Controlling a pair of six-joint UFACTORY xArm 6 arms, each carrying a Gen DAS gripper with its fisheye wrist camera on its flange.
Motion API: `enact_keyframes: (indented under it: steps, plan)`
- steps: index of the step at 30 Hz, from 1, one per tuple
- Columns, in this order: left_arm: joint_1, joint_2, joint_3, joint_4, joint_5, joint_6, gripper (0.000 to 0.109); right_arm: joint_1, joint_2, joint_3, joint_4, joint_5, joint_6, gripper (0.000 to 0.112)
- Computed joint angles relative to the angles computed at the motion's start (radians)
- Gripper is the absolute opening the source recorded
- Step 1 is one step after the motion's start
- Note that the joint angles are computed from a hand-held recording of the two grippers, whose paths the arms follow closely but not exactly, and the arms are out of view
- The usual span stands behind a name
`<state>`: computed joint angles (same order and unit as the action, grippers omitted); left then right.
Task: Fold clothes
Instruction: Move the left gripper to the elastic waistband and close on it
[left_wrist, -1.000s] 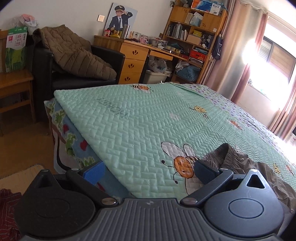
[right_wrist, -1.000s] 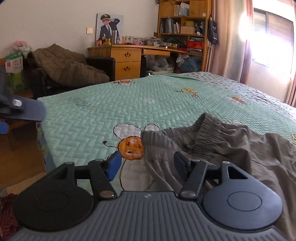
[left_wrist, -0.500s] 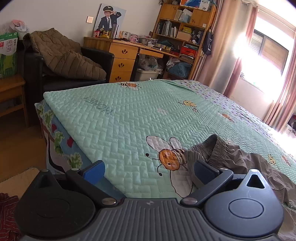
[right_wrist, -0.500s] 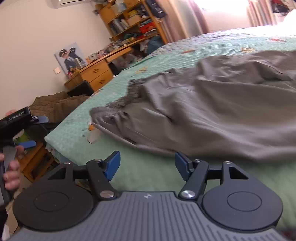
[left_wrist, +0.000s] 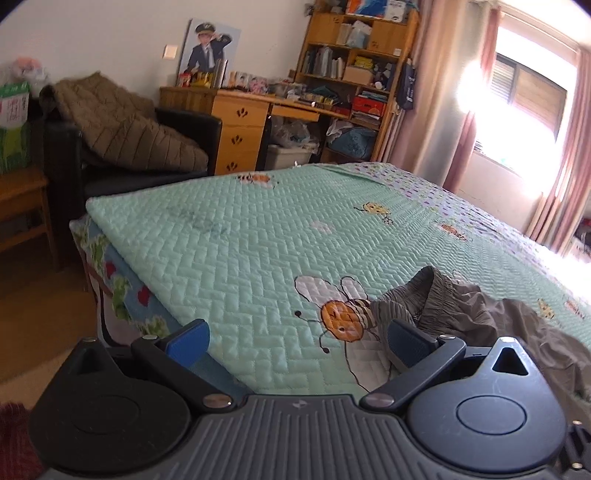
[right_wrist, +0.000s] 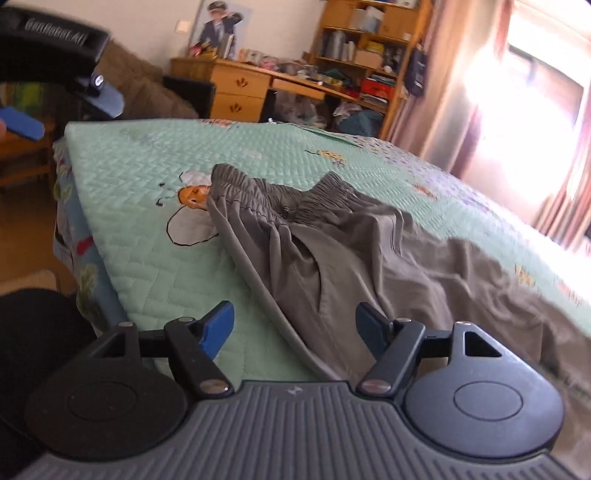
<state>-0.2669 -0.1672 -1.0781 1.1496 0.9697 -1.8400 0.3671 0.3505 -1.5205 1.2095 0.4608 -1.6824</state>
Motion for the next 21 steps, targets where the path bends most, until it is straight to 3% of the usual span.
enact_keyframes:
  steps: [2,4,6,9,12,15,18,21]
  plan:
    - [0.015,0.016,-0.004,0.032,-0.023,0.064,0.102,-0.040,-0.021,0.031,0.032,0.049,0.050,0.074]
    - [0.023,0.042,-0.017,0.078,-0.025,0.138,0.102,-0.121,-0.017,0.019,0.002,0.189,0.208,0.074]
    - [0.002,0.111,-0.056,0.199,0.065,0.239,0.102,-0.200,0.012,-0.026,-0.032,0.296,0.371,0.074]
    - [-0.006,0.222,-0.114,0.375,0.145,0.425,0.102,-0.267,0.056,-0.086,-0.096,0.288,0.574,0.074]
    - [0.034,0.276,-0.119,0.544,0.032,0.602,0.102,-0.307,0.087,-0.131,-0.131,0.259,0.694,0.074]
    - [0.094,0.315,-0.147,0.604,-0.154,0.775,0.102,-0.322,0.098,-0.140,-0.132,0.226,0.720,0.074]
    - [0.173,0.329,-0.171,0.579,-0.382,0.914,0.102,-0.334,0.116,-0.156,-0.143,0.223,0.736,0.074]
    - [0.248,0.366,-0.208,0.455,-0.567,1.099,0.100,-0.342,0.133,-0.173,-0.158,0.226,0.768,0.074]
